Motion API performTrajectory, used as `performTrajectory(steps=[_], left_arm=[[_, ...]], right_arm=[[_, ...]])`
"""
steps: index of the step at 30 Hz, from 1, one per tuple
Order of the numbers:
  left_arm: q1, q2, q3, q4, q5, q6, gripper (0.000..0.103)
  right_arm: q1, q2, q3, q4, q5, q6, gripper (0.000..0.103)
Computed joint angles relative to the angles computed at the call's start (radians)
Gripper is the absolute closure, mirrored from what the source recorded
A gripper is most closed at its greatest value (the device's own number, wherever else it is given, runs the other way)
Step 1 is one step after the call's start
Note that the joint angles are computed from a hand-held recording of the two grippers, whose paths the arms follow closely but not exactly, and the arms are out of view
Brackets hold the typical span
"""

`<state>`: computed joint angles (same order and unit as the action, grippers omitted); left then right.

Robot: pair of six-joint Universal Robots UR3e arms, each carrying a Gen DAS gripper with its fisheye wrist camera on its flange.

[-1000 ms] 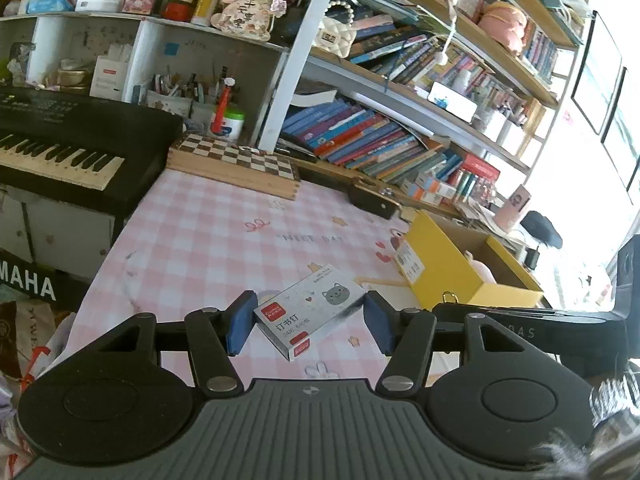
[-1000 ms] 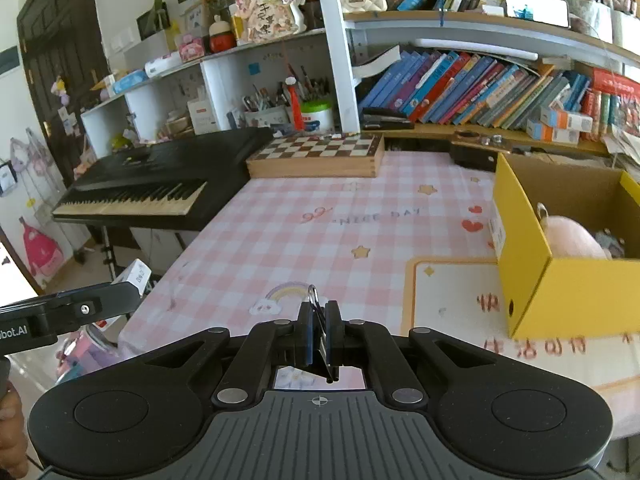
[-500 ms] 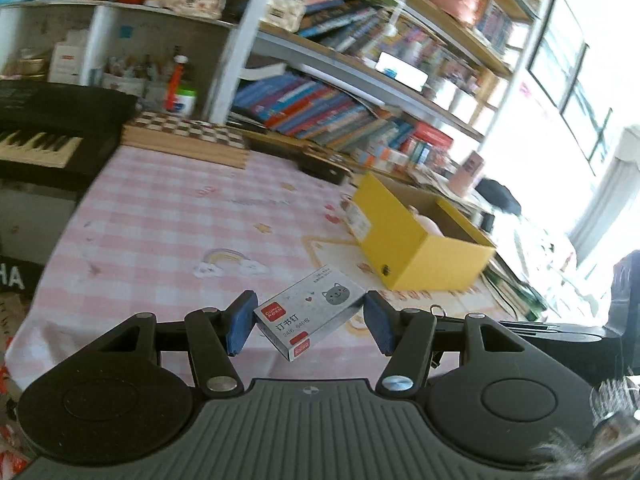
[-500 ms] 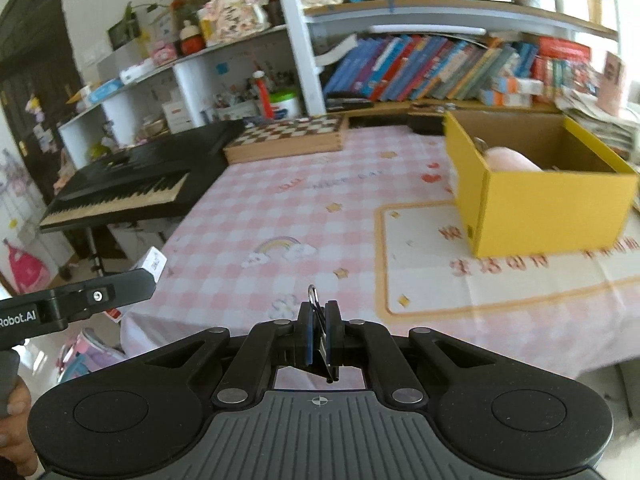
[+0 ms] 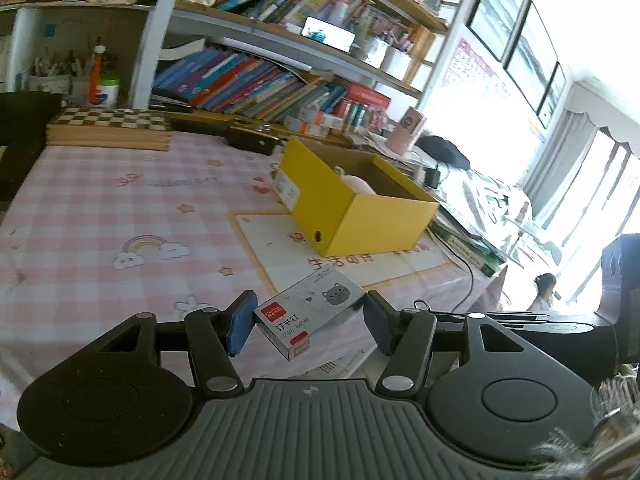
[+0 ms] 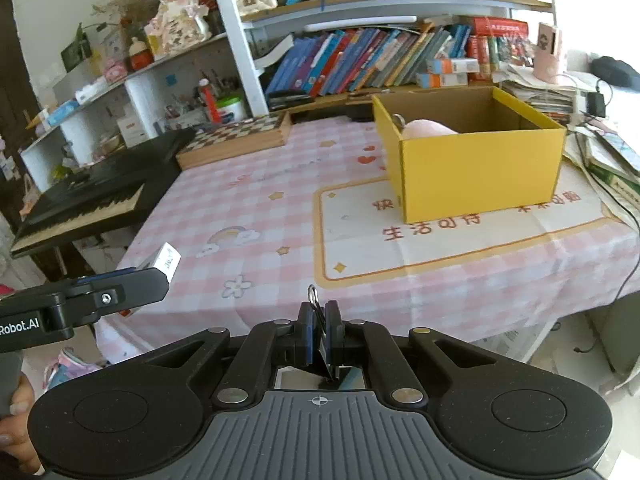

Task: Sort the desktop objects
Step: 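Lift and carry the boxed item and binder clip toward the yellow box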

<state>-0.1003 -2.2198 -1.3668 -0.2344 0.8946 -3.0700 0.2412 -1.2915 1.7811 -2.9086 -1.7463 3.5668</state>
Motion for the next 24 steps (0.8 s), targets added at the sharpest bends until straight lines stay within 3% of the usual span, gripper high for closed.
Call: performTrajectory(steps=[13, 24], left_arm=[[-0.111, -0.1, 0.197, -0.081, 0.055, -0.037, 0.047], [-0.236, -0.285, 0.558, -0.238, 0.152, -0.108, 0.047]], right_arm=[[-0.138, -0.117, 0.141, -0.025, 0.093, -0.059, 0.098], [-0.347, -0.198, 0.227, -0.012, 0.258, -0.187, 0.098]])
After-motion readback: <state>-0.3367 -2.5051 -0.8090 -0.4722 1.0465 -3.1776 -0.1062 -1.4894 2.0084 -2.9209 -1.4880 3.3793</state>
